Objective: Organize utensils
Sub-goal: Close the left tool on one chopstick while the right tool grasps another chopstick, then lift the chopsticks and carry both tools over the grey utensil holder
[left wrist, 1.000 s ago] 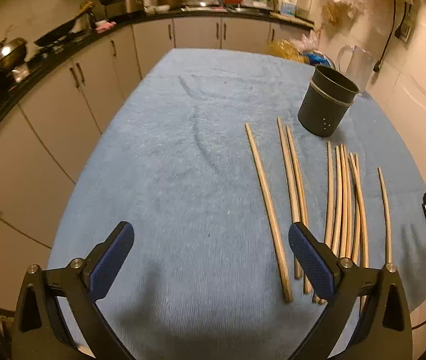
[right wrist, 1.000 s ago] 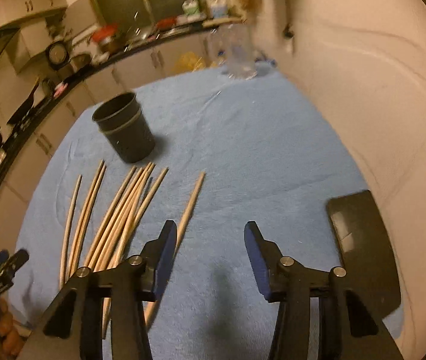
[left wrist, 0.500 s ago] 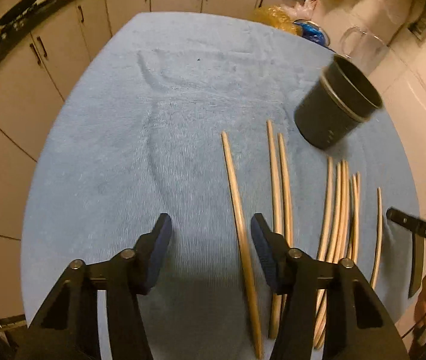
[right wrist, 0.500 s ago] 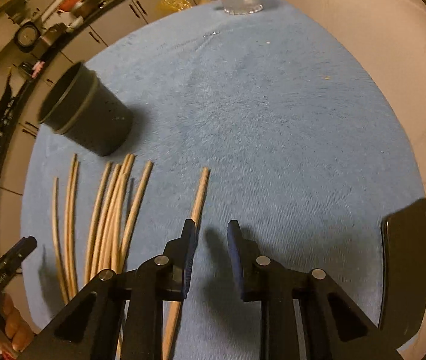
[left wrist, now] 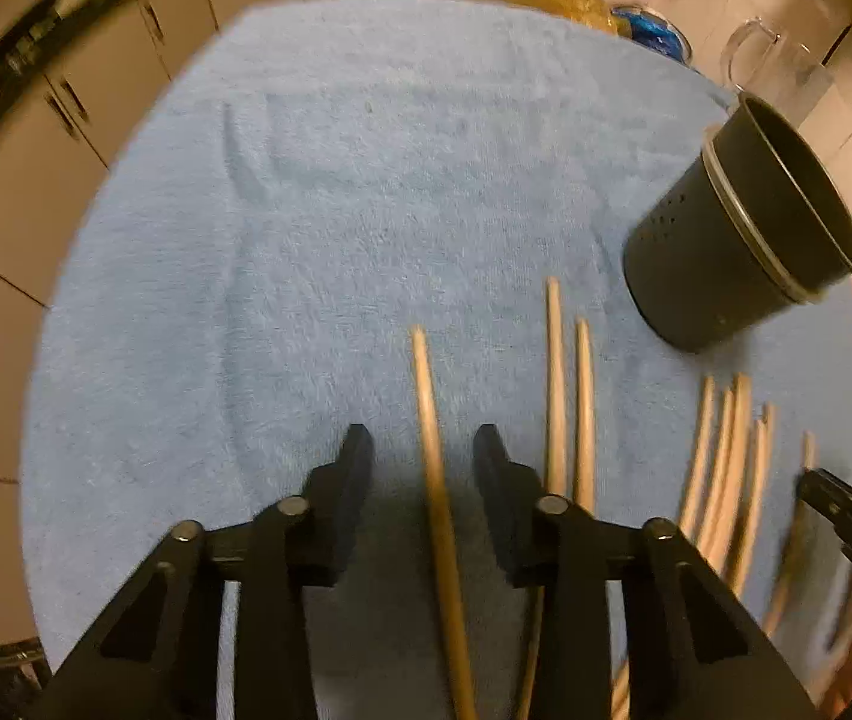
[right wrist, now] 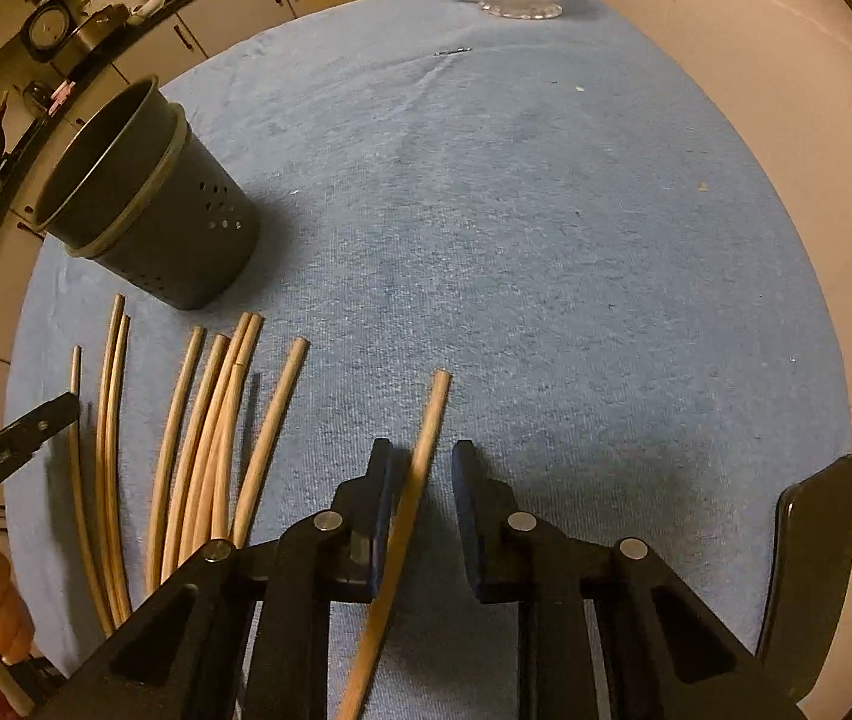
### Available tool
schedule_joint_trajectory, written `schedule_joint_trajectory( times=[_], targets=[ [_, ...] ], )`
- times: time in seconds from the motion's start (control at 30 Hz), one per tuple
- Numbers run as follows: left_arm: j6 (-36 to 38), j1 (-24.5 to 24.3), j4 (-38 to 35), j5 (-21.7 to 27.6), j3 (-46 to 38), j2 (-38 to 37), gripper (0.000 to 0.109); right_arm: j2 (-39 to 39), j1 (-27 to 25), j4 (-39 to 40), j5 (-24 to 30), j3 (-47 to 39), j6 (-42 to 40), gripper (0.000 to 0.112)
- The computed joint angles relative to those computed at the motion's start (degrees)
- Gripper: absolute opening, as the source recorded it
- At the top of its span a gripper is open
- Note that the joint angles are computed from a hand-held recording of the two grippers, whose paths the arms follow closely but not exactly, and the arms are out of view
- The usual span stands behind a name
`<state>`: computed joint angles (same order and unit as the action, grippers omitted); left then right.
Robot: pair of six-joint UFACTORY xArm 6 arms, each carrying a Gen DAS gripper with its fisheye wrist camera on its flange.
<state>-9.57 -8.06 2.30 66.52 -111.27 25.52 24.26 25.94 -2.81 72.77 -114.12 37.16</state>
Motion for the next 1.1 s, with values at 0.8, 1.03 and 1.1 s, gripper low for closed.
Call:
schedule_joint_trajectory(
  times=[0.8,1.03,1.1],
  targets=[
    [-10.84,-1.95,15.61,-27.34,31.23,-25.78,0.006,-9.98,3.91,-1.75,-19.63,12.33,-0.29,0.006],
    [-10.1,-1.9,15.87,-28.71,33.77,-29.38,0.006,-12.37,5.05,-4.62,-20.89,13.44,0.06,0.006],
    [-10.58,-2.25,16.54,-28.96,34.85,-30.79,0.006,-12.55,5.27,-5.52,-20.89,13.08,0.4,0.006]
  ],
)
